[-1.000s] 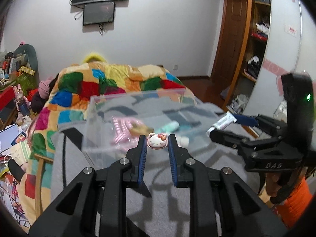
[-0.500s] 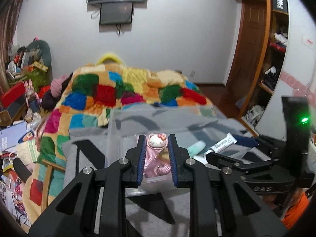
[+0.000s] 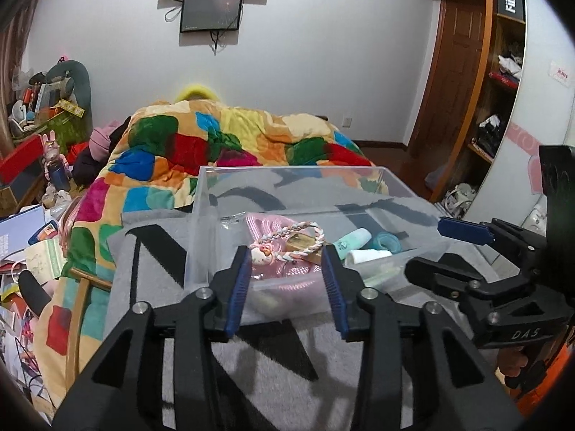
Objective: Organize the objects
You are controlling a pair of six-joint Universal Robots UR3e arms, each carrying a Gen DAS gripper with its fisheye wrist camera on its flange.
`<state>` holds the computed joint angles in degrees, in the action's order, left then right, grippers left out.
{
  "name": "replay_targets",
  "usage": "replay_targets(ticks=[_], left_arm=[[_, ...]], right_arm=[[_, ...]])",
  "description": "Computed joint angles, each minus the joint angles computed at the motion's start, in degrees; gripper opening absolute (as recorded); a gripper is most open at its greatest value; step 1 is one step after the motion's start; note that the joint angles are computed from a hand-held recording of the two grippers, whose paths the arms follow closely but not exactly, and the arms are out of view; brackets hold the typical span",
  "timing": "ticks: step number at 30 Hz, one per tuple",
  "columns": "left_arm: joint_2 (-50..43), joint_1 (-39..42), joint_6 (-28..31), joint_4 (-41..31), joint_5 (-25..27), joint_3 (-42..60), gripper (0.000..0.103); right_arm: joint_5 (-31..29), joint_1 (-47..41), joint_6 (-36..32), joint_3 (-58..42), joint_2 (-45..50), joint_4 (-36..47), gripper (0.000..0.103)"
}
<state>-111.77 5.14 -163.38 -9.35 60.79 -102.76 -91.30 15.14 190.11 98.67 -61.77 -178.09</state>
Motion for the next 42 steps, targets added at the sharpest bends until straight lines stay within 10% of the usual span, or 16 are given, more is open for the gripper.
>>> replay_targets(ticks=[12, 42], left_arm=[[4.77, 2.03, -0.64, 7.75, -1.61, -11.66, 0.071], [4.99, 0.45, -0.63, 12.23, 0.42, -15.97, 0.073]], right_arm=[[-2.42, 2.1, 2.57, 10.56, -5.28, -8.57, 0.088], [-4.24, 3.89, 2.73, 11.86, -4.29, -9.79, 0.088]])
